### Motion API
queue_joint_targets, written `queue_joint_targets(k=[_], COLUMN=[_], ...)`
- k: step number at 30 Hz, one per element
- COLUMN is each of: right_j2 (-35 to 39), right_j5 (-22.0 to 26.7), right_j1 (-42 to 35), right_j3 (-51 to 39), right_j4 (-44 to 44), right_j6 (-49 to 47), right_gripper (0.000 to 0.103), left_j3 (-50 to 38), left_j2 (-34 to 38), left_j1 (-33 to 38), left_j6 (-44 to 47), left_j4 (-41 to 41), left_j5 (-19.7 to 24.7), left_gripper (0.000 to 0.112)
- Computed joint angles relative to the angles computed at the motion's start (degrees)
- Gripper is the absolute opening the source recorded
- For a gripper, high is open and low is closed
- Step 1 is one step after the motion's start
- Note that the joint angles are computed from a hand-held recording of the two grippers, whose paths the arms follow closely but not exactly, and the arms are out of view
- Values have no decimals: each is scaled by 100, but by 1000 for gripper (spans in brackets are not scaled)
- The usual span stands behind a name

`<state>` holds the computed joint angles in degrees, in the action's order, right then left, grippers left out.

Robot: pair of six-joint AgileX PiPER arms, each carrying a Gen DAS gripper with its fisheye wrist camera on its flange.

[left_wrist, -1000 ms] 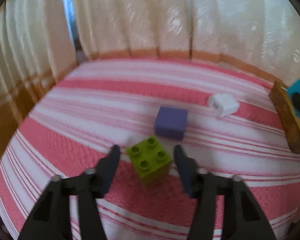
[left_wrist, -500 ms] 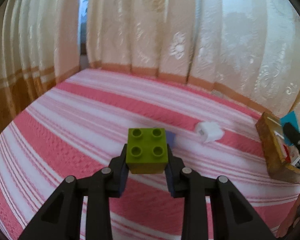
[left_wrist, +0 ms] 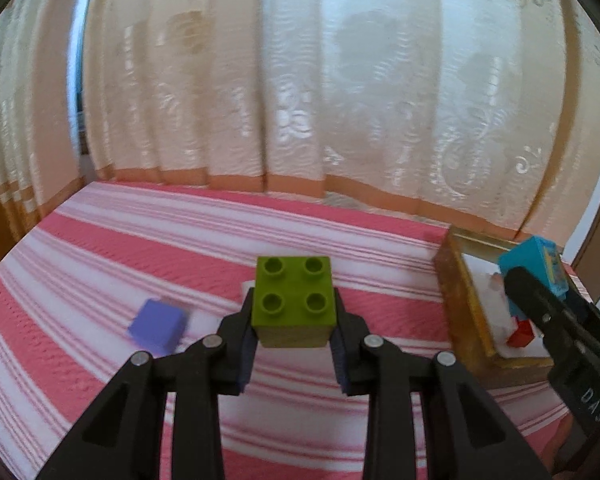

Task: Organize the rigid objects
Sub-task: 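Carry the green brick and blue block toward the gold tin with both tools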

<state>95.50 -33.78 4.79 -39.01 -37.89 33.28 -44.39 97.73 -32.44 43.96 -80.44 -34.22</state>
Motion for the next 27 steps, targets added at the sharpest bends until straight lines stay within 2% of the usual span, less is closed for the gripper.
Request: queue_joint_targets(k=[8, 14, 27], right_j2=[76, 53, 279], right_j5=[11, -98, -195], right_j1=[-393, -667, -1577], right_j3=[-136, -119, -454], right_j4=[-224, -109, -836], right_j6=[123, -149, 502], right_gripper=[66, 66, 66], left_j3=[-798, -1250, -2433], left_j2=[456, 685, 1397], left_j1=[-248, -489, -912], left_j6=[480, 823, 1738], left_j4=[-319, -532, -1153], left_j5=[-15, -114, -152], left_gripper=[30, 30, 30])
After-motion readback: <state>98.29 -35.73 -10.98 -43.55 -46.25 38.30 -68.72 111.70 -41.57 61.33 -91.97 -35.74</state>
